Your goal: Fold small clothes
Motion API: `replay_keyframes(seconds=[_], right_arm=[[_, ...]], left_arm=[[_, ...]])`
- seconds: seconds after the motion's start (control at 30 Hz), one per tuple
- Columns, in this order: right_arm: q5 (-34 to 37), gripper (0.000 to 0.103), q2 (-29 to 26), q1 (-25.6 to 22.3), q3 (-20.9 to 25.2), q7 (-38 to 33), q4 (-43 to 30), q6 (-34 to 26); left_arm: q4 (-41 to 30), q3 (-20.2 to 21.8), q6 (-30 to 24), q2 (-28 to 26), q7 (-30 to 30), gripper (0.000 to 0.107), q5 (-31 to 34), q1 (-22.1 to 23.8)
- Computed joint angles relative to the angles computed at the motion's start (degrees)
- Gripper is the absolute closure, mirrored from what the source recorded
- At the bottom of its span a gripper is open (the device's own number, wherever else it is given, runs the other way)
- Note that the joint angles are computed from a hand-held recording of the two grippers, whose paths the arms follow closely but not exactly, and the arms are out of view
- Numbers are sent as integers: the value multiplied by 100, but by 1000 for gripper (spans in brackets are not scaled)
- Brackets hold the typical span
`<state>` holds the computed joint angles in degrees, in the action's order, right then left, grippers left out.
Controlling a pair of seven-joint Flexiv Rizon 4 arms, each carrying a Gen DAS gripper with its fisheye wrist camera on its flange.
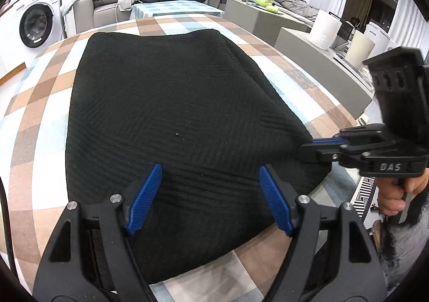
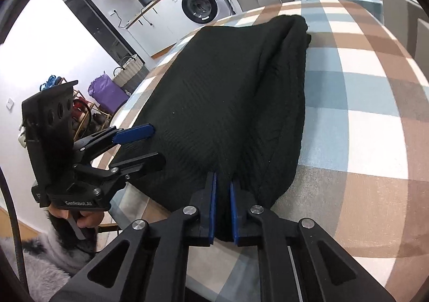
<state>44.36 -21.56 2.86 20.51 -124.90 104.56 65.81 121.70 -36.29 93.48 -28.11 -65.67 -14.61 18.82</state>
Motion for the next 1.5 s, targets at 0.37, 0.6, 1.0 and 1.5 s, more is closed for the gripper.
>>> replay_keyframes(seconds=[0.37,0.6,1.0,1.5], right_arm=[[-107,93,-54,31,-3,3,15,139],[-499,95,89,217,-72,208,253,381],[-591,95,22,37,83,182,291,377],[-62,87,-311,-19,-4,644,-391,407]], left_arm=[[88,12,-284,167,497,34,-279,-330],[78,322,-256,227,517,48,-321,-796],[120,167,-306,173,859,79,-452,-757],[167,-275,-179,167,728,79,-692,-97]])
